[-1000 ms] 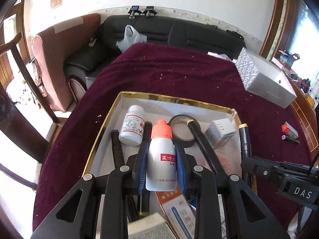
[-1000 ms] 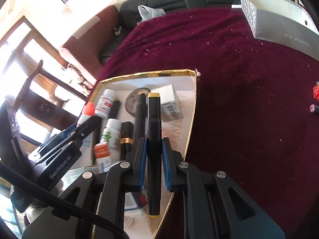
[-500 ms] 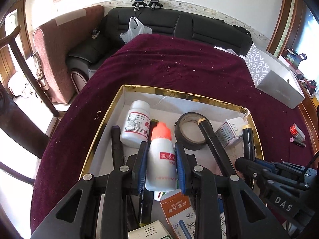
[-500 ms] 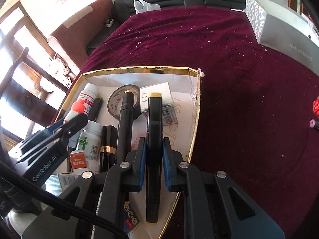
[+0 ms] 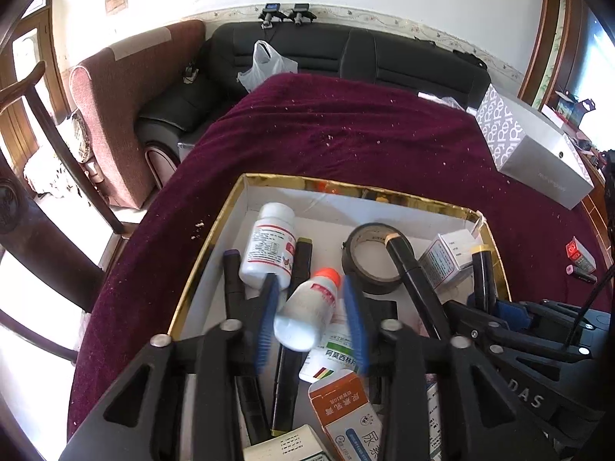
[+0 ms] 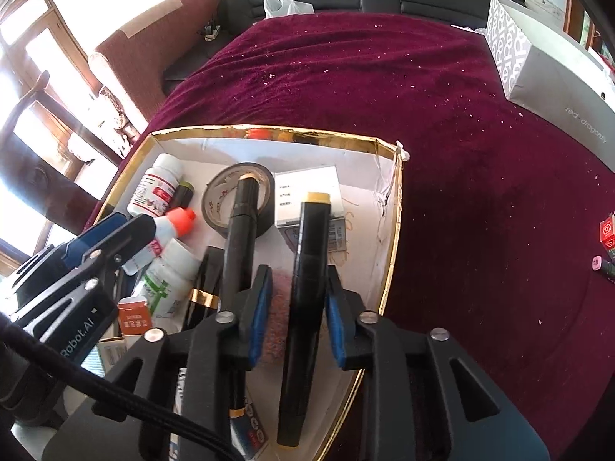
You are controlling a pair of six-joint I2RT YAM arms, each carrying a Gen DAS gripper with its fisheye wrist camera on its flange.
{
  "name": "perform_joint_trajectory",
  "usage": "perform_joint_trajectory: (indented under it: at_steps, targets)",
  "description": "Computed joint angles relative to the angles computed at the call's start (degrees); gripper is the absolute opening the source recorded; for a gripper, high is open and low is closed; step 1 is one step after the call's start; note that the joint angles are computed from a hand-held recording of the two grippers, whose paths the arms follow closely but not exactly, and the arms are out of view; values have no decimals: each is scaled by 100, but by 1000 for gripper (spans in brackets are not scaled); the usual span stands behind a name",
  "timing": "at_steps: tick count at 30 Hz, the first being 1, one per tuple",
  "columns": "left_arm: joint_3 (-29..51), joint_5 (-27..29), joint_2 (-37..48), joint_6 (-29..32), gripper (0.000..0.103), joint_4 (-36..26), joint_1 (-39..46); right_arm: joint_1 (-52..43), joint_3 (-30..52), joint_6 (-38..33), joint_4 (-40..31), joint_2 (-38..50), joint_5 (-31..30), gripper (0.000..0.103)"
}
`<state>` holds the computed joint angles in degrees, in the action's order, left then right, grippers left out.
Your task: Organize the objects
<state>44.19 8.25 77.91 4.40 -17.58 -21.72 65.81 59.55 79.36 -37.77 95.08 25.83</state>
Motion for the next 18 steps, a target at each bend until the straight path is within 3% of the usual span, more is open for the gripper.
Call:
perform_joint_trajectory:
  at_steps: [5, 6, 10, 13, 18]
  targets:
    - [-459, -200, -918, -166, 64, 350, 210, 454, 177, 440, -479, -194, 594, 56]
    - [-584, -232, -1249, -260, 75, 391, 299, 582, 260, 556, -648, -198, 744, 57]
    - [-964, -665, -2472, -432, 100, 493, 519, 1230, 931, 1136, -1680, 103, 1388, 57]
    - [-981, -958, -3200, -482, 102, -7, 668, 1713, 1545, 1581, -2444, 493, 1791, 62]
    - [-801, 539, -3655, -153, 102, -1212, 1792, 2320, 2594, 2082, -3433, 1262, 2126, 69]
